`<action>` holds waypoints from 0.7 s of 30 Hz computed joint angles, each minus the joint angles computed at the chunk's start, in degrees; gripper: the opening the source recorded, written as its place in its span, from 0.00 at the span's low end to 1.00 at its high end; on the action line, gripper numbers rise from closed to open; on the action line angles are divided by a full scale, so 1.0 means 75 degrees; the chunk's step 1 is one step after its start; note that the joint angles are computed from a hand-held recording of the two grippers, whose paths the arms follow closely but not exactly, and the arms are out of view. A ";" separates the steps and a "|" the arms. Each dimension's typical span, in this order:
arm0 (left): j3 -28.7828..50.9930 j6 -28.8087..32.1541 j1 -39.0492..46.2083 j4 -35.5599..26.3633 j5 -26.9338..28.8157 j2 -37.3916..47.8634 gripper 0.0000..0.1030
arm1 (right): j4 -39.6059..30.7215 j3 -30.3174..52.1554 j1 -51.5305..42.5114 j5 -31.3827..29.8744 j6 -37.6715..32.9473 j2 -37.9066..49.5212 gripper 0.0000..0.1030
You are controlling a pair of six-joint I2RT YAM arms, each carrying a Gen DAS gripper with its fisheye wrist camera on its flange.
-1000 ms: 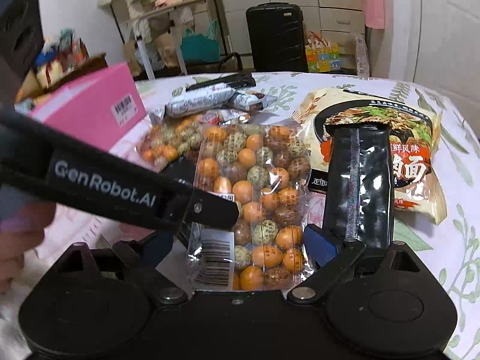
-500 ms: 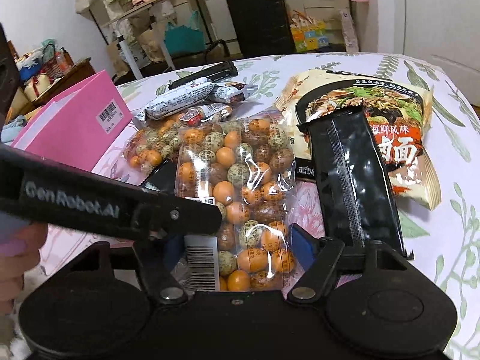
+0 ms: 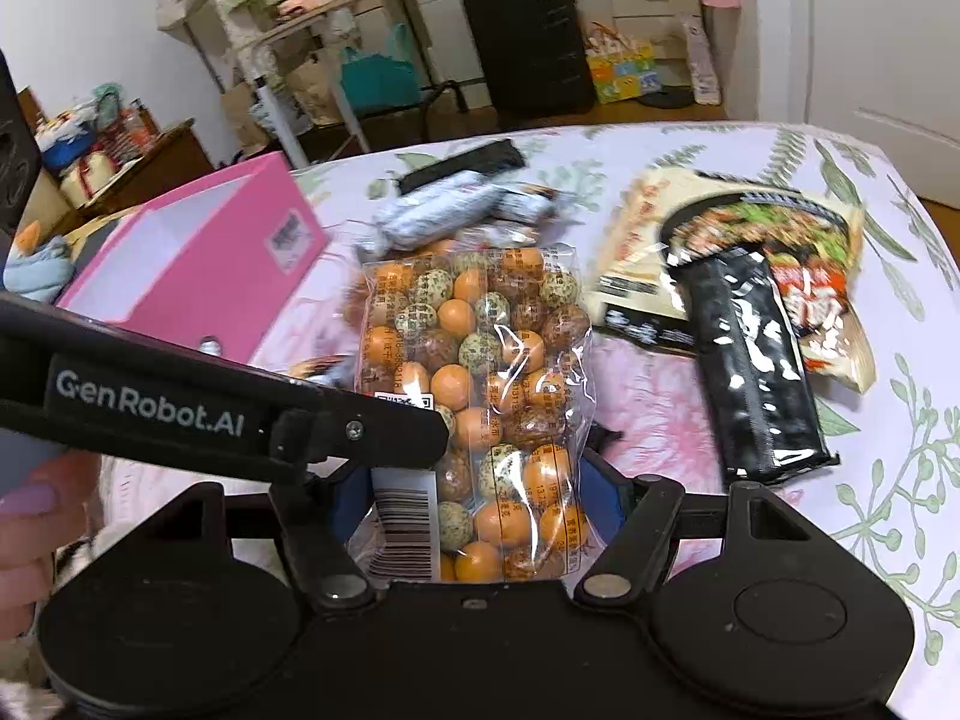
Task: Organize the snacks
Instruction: 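Carry the peanut bag into the pink box and open the right gripper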
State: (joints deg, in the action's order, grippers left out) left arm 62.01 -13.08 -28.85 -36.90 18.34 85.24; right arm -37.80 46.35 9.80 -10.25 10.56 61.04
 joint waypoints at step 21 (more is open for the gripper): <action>0.1159 0.2300 0.4255 -0.2190 0.0519 -0.1404 0.39 | 0.0339 0.4056 0.2831 -0.0021 0.1060 0.3541 0.73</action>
State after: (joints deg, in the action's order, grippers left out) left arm 70.70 4.17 3.06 -53.33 22.23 74.71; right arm -35.26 76.77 31.03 -10.41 18.51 87.60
